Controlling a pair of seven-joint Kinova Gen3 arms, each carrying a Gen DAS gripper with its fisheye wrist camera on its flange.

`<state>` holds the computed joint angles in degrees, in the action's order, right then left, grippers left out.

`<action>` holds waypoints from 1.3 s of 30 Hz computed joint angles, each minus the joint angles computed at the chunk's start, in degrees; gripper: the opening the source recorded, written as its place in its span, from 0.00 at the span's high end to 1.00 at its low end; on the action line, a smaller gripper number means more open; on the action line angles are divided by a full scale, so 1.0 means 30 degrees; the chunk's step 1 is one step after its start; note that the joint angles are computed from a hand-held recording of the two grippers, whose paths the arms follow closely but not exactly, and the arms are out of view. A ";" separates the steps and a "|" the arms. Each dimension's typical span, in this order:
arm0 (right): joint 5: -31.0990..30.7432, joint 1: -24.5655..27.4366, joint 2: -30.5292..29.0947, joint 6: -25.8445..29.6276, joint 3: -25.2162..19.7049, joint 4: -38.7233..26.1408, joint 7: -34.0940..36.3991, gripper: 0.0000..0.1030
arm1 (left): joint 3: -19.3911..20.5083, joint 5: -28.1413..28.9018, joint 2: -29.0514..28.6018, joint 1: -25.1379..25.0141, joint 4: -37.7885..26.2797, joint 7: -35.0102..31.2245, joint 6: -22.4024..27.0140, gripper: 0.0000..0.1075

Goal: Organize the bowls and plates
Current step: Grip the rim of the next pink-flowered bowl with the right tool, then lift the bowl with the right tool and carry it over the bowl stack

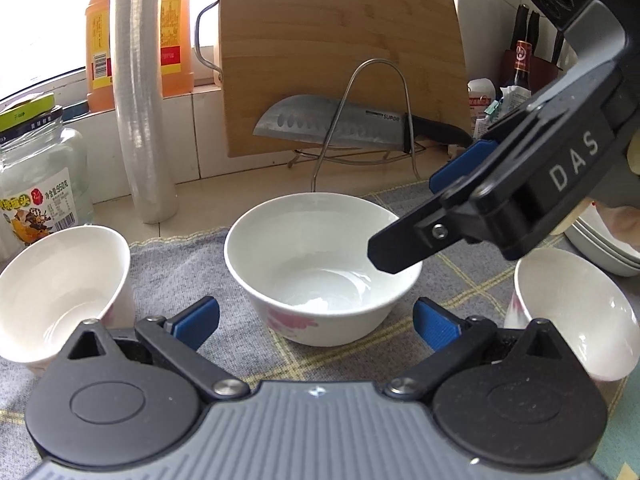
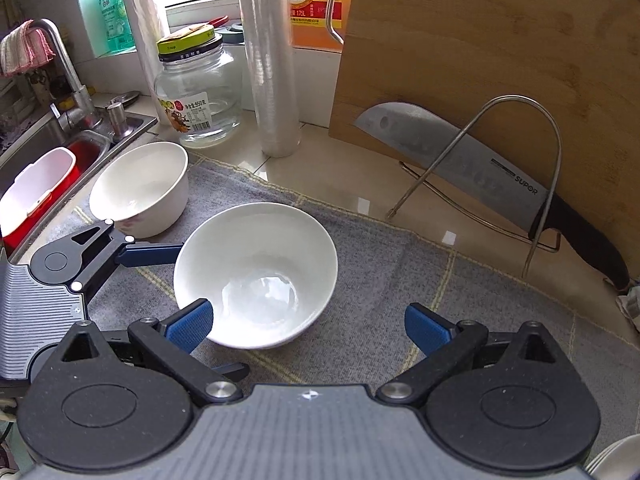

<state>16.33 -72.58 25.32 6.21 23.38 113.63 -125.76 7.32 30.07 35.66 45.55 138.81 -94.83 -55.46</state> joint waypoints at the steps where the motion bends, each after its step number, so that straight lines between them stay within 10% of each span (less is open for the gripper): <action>1: -0.0016 0.0426 0.0042 0.0059 -0.0443 -0.0158 0.0189 0.00 | -0.0019 -0.0196 0.0053 -0.0081 -0.0015 0.0006 -0.0086 0.05; 22: -0.1644 0.7319 0.1079 0.0924 -0.7732 -0.2604 0.4775 0.03 | 0.0133 -0.1537 0.0282 -0.0690 0.0319 0.0324 -0.0979 0.17; 39: -0.2509 0.7456 0.1236 0.1290 -0.7870 -0.2934 0.5525 0.12 | 0.0109 -0.1737 -0.0048 -0.0933 0.0167 0.0005 -0.0238 0.18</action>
